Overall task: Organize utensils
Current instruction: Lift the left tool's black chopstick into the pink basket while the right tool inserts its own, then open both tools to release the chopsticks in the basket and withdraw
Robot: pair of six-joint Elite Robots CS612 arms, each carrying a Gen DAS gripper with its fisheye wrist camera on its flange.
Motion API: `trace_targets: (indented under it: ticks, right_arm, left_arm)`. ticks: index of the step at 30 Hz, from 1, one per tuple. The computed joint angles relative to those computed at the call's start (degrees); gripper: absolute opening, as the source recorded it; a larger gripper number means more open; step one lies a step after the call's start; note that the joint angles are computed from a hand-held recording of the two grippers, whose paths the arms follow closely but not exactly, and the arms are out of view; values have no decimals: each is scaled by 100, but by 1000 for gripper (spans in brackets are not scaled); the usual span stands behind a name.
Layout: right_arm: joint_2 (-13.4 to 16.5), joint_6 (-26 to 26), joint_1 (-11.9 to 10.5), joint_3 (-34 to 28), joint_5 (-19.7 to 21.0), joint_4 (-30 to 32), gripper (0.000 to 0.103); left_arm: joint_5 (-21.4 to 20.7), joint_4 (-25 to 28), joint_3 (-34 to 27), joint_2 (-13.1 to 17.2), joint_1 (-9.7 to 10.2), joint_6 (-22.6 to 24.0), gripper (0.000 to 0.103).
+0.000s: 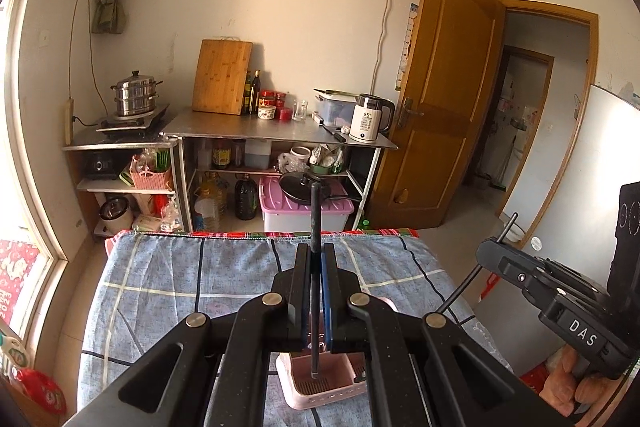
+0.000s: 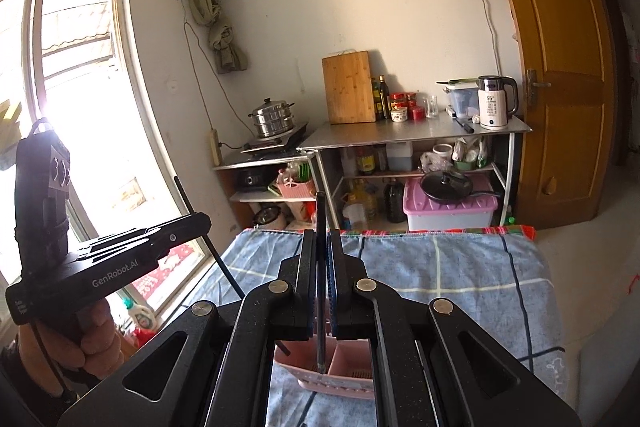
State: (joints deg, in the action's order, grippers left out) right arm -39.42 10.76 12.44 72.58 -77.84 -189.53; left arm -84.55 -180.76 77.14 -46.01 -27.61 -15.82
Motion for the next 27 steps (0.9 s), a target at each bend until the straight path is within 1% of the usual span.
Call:
trace_targets:
  ticks: [5, 12, 15, 18, 19, 20, 21, 24, 27]
  right_arm:
    - [159, -30, 6, -181, 25, 284, 5]
    - [287, 20, -26, -275, 153, 715, 5]
    - [302, -3, -38, -284, 201, 863, 5]
    - [290, -67, -28, -251, 111, 876, 6]
    - [286, -71, -27, -243, 96, 864, 7]
    - [272, -75, -29, -215, 94, 847, 11]
    - [256, -74, -32, -184, 94, 825, 13]
    - [200, -66, -35, -60, 44, 697, 13]
    - [125, -22, -46, 94, 33, 525, 15]
  left_arm:
    - [-175, 189, -141, 204, 60, -97, 4]
    - [-284, 379, -153, 363, 99, -237, 4]
    - [-315, 396, -115, 372, 109, -238, 4]
    - [-342, 341, -77, 360, 121, -266, 5]
    - [-339, 284, -50, 349, 121, -273, 5]
    - [-340, 245, -27, 333, 122, -270, 6]
    - [-318, 186, 17, 308, 119, -284, 8]
    - [-237, -10, 184, 208, 100, -320, 16]
    - [-151, -184, 364, 100, 75, -338, 18]
